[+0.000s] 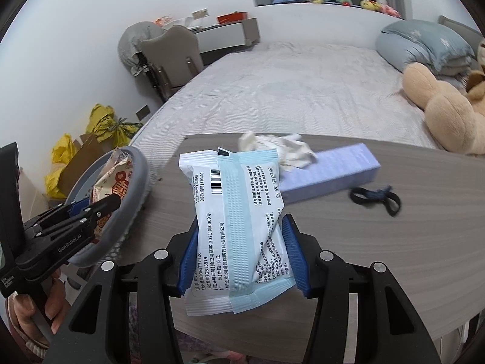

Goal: Collect trash
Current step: 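Carry the snack bag and wipe pack over the basket and release both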

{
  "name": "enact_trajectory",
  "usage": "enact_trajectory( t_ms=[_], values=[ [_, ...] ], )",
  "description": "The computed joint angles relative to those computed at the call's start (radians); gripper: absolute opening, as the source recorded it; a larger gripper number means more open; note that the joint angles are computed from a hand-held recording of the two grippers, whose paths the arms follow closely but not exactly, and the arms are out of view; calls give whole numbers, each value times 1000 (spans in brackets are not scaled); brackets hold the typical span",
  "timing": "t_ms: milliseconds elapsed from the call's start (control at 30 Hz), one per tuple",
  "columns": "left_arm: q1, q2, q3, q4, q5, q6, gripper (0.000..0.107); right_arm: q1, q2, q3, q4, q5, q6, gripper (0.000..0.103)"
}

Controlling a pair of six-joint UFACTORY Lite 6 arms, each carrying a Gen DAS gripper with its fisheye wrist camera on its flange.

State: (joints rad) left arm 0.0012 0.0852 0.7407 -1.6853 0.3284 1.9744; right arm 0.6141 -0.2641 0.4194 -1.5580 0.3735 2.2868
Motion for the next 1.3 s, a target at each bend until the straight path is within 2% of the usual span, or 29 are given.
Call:
enact_trajectory(
  t_ms=[167,500,600,733,1033,1067,1100,1133,1233,1300],
  values=[
    [147,53,41,50,52,18,29,54,209,194,-56,-25,42,50],
    [335,247,224,164,77,-25,29,58,613,632,-104,-148,-8,50],
    [361,297,279,205,81,-61,30,63,717,765,15,-178,-155,50],
    [378,347,335,269,82,-124,30,75,831,926,298,-196,-469,50],
    [401,399,422,371,83,-238,31,77,968,1123,618,-183,-823,51],
    [404,403,428,375,82,-246,33,78,977,1135,630,-182,-837,53],
    [409,407,433,379,81,-250,36,78,976,1133,624,-185,-831,61],
    [413,412,440,386,81,-261,42,77,975,1130,605,-189,-811,65],
    [429,418,444,369,79,-254,57,78,974,1126,559,-186,-763,67],
    [434,417,444,362,75,-251,57,82,980,1134,563,-173,-768,67]
  ],
)
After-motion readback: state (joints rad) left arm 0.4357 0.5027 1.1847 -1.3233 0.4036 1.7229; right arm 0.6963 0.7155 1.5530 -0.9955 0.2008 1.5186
